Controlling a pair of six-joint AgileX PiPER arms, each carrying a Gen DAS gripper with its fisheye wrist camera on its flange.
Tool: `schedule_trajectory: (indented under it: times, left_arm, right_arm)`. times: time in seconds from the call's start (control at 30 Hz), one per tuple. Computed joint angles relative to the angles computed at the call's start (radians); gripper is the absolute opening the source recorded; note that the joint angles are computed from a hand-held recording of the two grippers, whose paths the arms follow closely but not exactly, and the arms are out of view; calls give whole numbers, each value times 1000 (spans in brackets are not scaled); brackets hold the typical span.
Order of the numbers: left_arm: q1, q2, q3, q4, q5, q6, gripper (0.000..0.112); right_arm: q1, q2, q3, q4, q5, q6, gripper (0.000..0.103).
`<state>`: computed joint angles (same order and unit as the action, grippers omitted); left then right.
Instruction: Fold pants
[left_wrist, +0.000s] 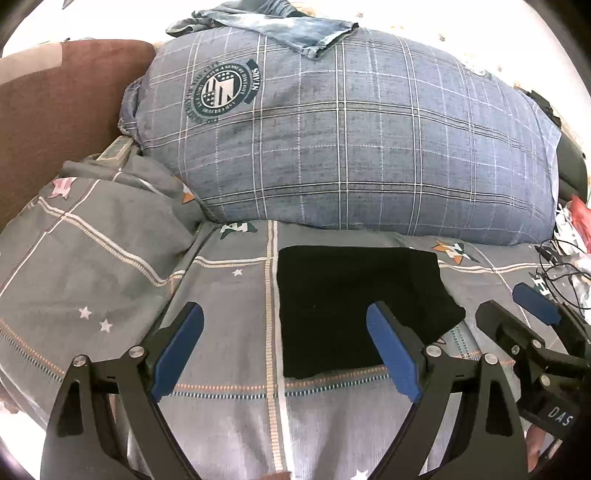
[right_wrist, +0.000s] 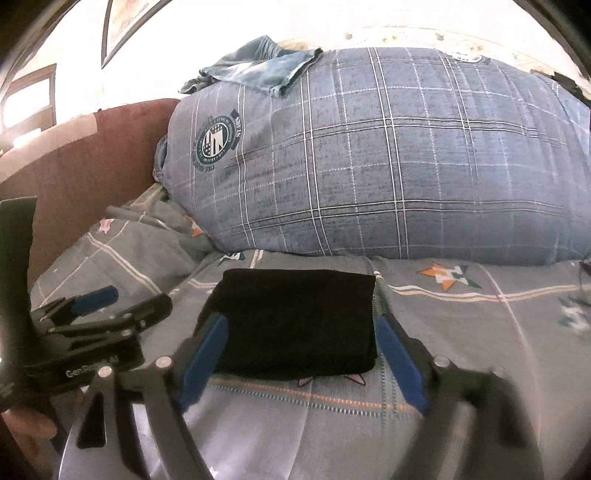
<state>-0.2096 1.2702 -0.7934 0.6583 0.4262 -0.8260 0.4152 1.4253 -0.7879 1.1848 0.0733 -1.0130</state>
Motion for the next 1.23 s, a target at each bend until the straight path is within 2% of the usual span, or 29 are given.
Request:
schedule_trajectory:
  times: [0.1,0.27,0.6,0.97,1.17,1.23]
  left_arm:
    - [-13,-26,21,62,10,-60,91]
    - [10,-51,36,13,-5,-25,91]
    - [-26,-57,46,67,13,-89,91]
    - [-22,-48,48,75,10,-95,91]
    - [-28,-52,65,105,-7,-117,91]
    - [-32,-54,63,75,-6,-87,91]
  right_arm:
    - [-11,-16,14,50,16,-40,84]
    - [-27,-39,39,37,25,-21,84]
    - [-60,-47,51,83,61,-68,84]
    - [-51,-34,45,51,69,-38,84]
    - [-43,-29,42,-21,68,37,84]
    - [-46,-34,42,-42,68,55,84]
